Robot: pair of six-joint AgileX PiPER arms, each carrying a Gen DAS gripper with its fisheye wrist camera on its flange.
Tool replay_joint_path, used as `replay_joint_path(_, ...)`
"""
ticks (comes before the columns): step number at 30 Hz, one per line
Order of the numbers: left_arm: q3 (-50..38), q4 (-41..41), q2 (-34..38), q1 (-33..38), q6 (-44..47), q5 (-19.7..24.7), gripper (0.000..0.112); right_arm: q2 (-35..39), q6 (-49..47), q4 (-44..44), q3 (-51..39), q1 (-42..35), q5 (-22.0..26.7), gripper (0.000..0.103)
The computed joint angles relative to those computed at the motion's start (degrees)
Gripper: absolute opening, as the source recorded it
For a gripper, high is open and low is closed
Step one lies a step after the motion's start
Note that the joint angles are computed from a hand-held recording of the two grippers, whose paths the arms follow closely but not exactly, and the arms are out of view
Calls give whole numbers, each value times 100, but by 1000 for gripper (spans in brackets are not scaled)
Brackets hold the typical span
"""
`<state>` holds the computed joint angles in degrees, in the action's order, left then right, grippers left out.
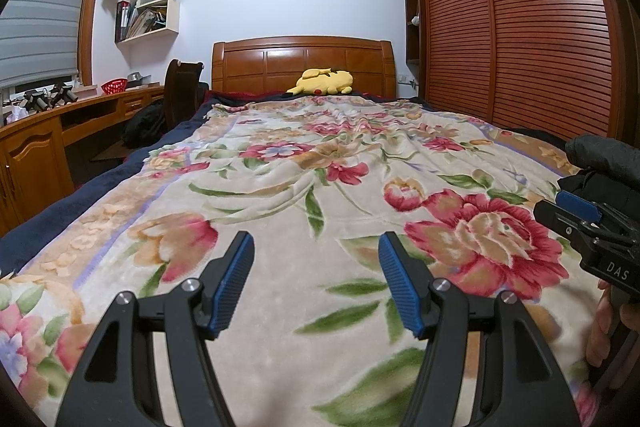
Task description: Fold large clothes
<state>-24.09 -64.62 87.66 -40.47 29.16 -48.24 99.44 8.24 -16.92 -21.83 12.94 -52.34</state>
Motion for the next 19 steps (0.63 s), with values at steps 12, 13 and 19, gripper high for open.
replay_joint_path(12,6,8,13,-6,-13,-16,64,15,5,-21,-3,-19,-19,75)
replay_joint_path(13,6,10,17,-5,-15,-18,64,15,5,-21,-3,-19,-19,75)
replay_joint_path(19,11,31,28,-1,-41,-24,64,16,23,-70,-4,-59,-23,75)
